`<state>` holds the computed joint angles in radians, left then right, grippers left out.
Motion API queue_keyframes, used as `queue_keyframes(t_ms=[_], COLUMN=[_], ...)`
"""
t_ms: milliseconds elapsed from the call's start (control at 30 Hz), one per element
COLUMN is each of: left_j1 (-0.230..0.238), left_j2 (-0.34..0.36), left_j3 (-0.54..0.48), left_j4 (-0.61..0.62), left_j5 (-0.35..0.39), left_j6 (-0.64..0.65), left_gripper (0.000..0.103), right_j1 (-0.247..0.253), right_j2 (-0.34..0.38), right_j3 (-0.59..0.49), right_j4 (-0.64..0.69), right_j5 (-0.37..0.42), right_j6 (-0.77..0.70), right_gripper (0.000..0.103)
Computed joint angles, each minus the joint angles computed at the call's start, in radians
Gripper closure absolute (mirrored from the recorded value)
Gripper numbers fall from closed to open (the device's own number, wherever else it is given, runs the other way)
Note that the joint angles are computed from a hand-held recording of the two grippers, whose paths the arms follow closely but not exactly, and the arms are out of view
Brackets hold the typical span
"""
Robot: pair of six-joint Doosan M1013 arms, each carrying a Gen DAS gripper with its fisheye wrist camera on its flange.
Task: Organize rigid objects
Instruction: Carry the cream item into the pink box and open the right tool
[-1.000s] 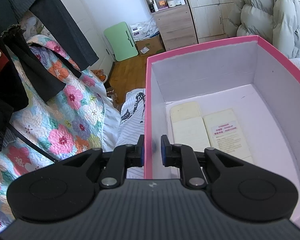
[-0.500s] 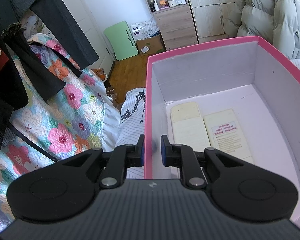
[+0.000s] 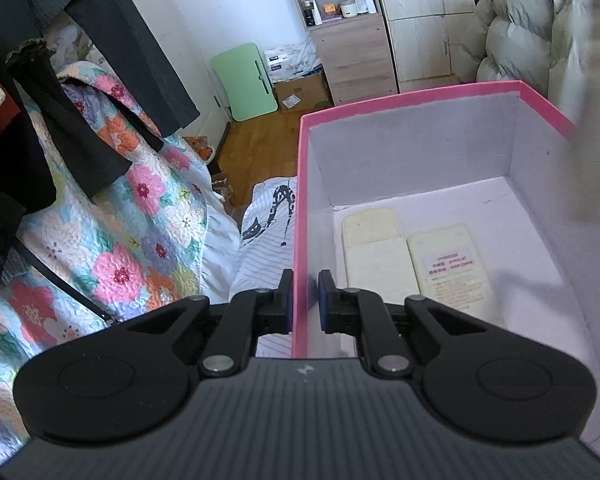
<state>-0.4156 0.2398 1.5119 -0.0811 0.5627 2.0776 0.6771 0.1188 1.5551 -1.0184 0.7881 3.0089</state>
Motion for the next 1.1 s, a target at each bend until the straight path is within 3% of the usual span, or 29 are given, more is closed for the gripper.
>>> queue_keyframes(t_ms=[133,300,467,533,567,633,733,833,1000,1100], left_j1=[0.004,0.006,0.006,0.007,0.007,0.006,0.006,0.006,0.007,0.009], left_j2=[-0.001,-0.004,-0.002,-0.002,-0.003,-0.003,-0.003,-0.003,-0.005,-0.004], left_j3=[0.0,0.005,0.002,0.002,0.003,0.004,0.005,0.006,0.008,0.005], left_j4=[-0.024,-0.036,-0.045,-0.051,-0.049,-0.049,-0.051,-0.052,-0.043,-0.058], left_j5=[0.002,-0.007,-0.009,-0.014,-0.015,-0.016,-0.022,-0.021,-0.023,-0.018], left_j6=[0.014,0.023,0.026,0.028,0.027,0.026,0.027,0.028,0.025,0.035], left_gripper=[0.093,0.093,0.093,0.093,0.093,0.094,0.093,0.094,0.093,0.093], right_j1=[-0.06,-0.099,-0.093,-0.103,-0.105,-0.119,-0.139,-0.151,-0.203,-0.219], right_j2=[0.08,0.135,0.134,0.14,0.136,0.126,0.123,0.143,0.133,0.141], right_j3=[-0.062,-0.076,-0.069,-0.105,-0.101,-0.085,-0.075,-0.098,-0.053,-0.052], right_j4=[0.108,0.238,0.382,0.55,0.574,0.651,0.763,0.818,1.092,1.181], right_j5=[-0.077,-0.181,-0.101,0.004,0.012,-0.006,-0.04,-0.034,-0.18,-0.164], right_j6=[-0.011,0.027,-0.084,-0.247,-0.269,-0.337,-0.403,-0.433,-0.55,-0.573], right_gripper=[0.044,0.044,0.046,0.056,0.058,0.062,0.08,0.082,0.081,0.078])
